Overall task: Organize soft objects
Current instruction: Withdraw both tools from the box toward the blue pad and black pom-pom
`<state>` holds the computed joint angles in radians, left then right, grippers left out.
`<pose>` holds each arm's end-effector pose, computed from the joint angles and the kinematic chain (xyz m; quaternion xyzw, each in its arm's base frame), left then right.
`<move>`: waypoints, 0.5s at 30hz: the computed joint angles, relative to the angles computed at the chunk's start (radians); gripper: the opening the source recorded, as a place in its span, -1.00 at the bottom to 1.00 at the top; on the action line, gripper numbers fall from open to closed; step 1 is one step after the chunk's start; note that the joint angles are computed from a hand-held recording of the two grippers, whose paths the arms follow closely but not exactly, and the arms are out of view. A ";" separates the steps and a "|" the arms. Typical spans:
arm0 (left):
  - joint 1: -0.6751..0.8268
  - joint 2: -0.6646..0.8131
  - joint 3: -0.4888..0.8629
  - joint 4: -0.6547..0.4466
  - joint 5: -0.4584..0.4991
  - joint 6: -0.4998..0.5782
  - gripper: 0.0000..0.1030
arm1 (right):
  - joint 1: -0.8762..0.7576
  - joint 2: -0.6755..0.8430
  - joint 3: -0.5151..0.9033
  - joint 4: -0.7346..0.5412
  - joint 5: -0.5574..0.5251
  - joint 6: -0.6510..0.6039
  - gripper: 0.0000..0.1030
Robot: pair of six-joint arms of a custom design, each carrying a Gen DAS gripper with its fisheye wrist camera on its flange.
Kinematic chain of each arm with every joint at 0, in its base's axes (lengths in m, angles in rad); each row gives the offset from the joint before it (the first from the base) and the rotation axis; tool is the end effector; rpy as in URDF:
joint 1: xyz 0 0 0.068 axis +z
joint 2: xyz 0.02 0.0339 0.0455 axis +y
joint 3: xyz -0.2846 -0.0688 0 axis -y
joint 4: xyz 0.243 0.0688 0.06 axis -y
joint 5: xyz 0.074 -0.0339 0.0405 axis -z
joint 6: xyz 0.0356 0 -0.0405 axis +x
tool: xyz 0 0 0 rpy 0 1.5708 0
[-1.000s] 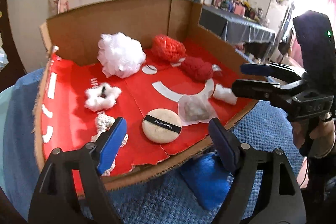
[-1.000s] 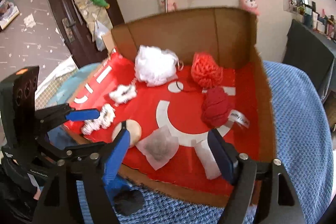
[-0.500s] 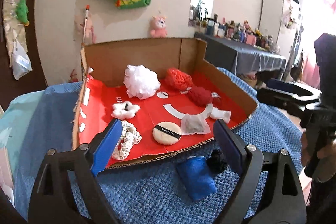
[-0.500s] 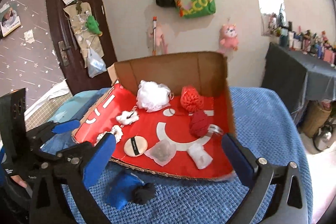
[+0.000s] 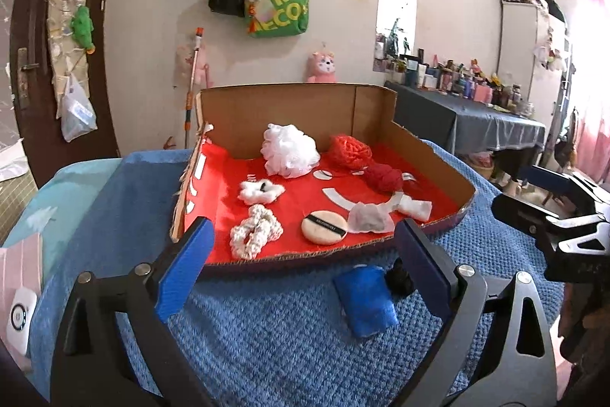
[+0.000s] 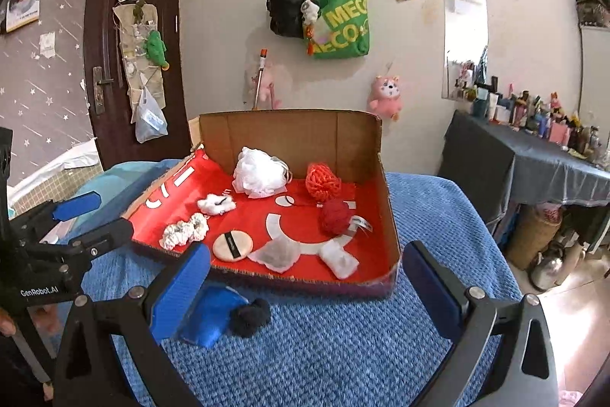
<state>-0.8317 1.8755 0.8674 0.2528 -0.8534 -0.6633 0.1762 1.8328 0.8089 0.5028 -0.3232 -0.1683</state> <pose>0.2601 -0.2455 0.1447 -0.0933 0.8465 0.0332 0.5230 0.3572 0.0751 0.1584 -0.2258 0.8277 0.1412 0.4940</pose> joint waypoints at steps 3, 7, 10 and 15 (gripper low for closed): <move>-0.020 0.016 -0.008 -0.008 -0.015 -0.043 0.88 | 0.001 -0.009 -0.056 0.056 0.019 0.003 1.00; -0.040 0.049 -0.008 -0.026 -0.033 -0.090 0.88 | 0.001 0.002 -0.113 0.119 0.039 0.012 1.00; -0.049 0.071 -0.006 -0.037 -0.027 -0.121 0.88 | 0.001 0.020 -0.136 0.149 0.045 0.016 1.00; -0.050 0.108 -0.006 -0.034 0.004 -0.152 0.88 | -0.002 0.068 -0.154 0.174 0.053 0.026 1.00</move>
